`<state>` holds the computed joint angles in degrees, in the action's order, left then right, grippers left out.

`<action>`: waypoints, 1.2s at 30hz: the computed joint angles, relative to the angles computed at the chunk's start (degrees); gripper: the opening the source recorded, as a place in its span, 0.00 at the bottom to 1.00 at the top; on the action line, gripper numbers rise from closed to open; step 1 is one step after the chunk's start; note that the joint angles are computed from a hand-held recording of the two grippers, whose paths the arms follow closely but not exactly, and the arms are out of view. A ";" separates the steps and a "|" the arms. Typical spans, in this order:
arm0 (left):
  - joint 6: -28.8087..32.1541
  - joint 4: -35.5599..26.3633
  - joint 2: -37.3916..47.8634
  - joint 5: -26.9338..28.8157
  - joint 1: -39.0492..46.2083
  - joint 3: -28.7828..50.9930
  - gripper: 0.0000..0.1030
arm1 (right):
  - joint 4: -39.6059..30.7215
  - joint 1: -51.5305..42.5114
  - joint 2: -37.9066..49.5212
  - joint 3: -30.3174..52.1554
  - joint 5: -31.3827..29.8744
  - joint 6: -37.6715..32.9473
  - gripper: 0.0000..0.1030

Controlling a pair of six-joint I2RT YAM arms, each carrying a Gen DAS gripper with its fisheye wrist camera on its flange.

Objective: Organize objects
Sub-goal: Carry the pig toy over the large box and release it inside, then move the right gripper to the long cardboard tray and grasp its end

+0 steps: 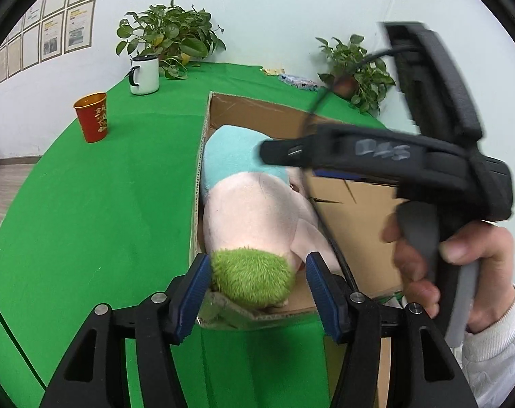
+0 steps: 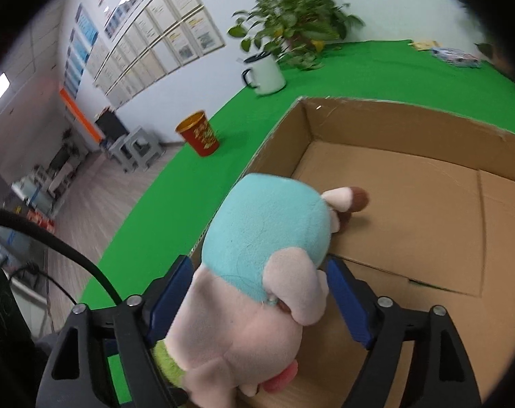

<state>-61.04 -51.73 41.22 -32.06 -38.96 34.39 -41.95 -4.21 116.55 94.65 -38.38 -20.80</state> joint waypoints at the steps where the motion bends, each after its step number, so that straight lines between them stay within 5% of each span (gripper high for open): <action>1: -2.29 -1.79 0.05 -1.78 -2.24 0.68 0.57 | 0.99 -0.59 -1.90 -1.58 0.51 0.52 0.81; 5: -17.32 -12.48 4.52 -11.98 -16.52 5.44 0.68 | 8.49 -5.07 -14.28 -14.52 2.96 1.65 1.00; 15: -43.78 -30.98 19.84 -19.08 -39.05 17.19 0.74 | 13.66 -19.54 -35.18 -37.73 -2.51 -6.24 1.00; 23: -51.66 -31.54 30.77 -18.56 -46.39 23.56 0.74 | 4.89 -27.79 -38.30 -41.45 -6.14 -21.71 1.00; 26: -52.69 -32.70 35.15 -17.85 -48.06 26.81 0.74 | -1.38 -31.90 -36.57 -41.14 -13.73 -32.37 0.99; 28: -53.63 -32.90 37.16 -17.12 -49.54 28.40 0.74 | -3.07 -31.81 -35.72 -40.71 -10.15 -32.46 0.99; 32: -54.45 -31.07 39.22 -15.92 -52.02 29.62 0.74 | -19.29 -37.72 -31.38 -36.90 -14.37 -47.89 0.99; 36: -51.41 -23.77 40.31 -14.07 -53.62 28.88 0.73 | -31.34 -42.73 -28.01 -37.81 -9.84 -65.48 0.99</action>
<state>-112.44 -75.50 81.54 -46.13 -92.58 63.27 -73.29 -46.94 88.54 56.84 -48.22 -86.28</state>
